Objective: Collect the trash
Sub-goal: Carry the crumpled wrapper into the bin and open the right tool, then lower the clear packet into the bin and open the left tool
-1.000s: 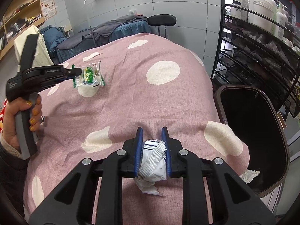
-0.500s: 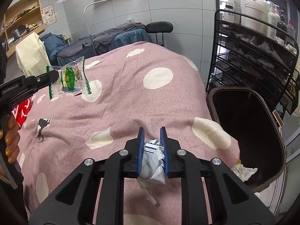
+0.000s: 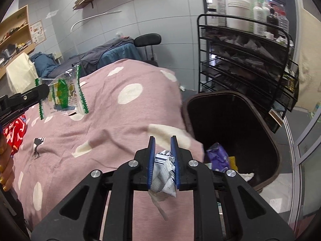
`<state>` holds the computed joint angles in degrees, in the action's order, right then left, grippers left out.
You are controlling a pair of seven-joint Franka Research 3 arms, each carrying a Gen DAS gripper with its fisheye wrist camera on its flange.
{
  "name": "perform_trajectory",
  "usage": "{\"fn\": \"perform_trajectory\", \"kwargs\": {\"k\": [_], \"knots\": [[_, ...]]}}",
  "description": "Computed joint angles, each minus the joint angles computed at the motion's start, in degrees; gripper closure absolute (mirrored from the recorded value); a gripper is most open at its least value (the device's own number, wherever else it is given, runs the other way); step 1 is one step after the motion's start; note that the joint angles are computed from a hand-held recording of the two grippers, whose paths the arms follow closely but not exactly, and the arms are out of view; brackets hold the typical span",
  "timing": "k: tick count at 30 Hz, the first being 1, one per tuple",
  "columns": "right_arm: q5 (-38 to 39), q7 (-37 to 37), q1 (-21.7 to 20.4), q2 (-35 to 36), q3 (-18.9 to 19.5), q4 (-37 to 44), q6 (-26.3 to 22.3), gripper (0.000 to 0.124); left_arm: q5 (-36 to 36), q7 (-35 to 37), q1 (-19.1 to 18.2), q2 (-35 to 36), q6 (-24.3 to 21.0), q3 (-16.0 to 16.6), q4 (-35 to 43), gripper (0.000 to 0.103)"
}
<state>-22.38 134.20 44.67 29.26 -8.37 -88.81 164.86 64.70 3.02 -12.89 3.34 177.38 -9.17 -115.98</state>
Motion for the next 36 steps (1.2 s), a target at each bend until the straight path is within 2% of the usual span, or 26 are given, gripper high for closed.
{"fn": "perform_trajectory", "kwargs": {"k": [4, 10, 14, 20, 25, 27, 30, 31, 36], "knots": [[-1.2, 2.5, 0.1, -1.0, -2.0, -1.9, -0.2, 0.107, -2.4, 3.2, -1.1, 2.1, 0.0, -0.5, 2.0, 0.091], [-2.0, 4.2, -1.7, 0.0, -2.2, -1.5, -2.3, 0.107, -8.0, 9.4, -3.2, 4.4, -0.1, -0.1, 3.8, 0.091], [-0.6, 4.0, -4.0, 2.4, -1.4, 0.3, -4.4, 0.107, -11.2, 12.5, -4.6, 5.1, 0.0, 0.6, 4.2, 0.091], [5.6, 0.0, -8.4, 6.9, 1.9, 4.4, -7.9, 0.107, -12.8, 14.0, -5.7, 5.2, 0.0, 1.4, 4.0, 0.091], [7.5, -0.6, -8.5, 9.6, 1.2, 6.8, -10.0, 0.107, -14.0, 15.1, -6.4, 5.7, -0.4, 1.6, 4.5, 0.091], [7.9, -0.1, -8.3, 10.1, 0.7, 7.0, -10.3, 0.102, -14.8, 16.0, -6.5, 6.0, -0.7, 1.5, 4.8, 0.091], [9.2, 0.6, -8.7, 9.0, 1.1, 4.7, -8.4, 0.087, -17.3, 18.7, -6.3, 6.7, -0.8, 0.9, 5.2, 0.091], [8.4, 1.7, -7.7, 8.2, 0.0, 3.4, -7.4, 0.081, -18.3, 19.7, -6.2, 6.9, -0.7, 0.7, 5.3, 0.091], [6.9, 4.4, -6.0, 5.3, -1.4, -1.2, -3.8, 0.077, -23.8, 25.8, -6.1, 8.8, -0.5, -0.3, 7.0, 0.091]]}}
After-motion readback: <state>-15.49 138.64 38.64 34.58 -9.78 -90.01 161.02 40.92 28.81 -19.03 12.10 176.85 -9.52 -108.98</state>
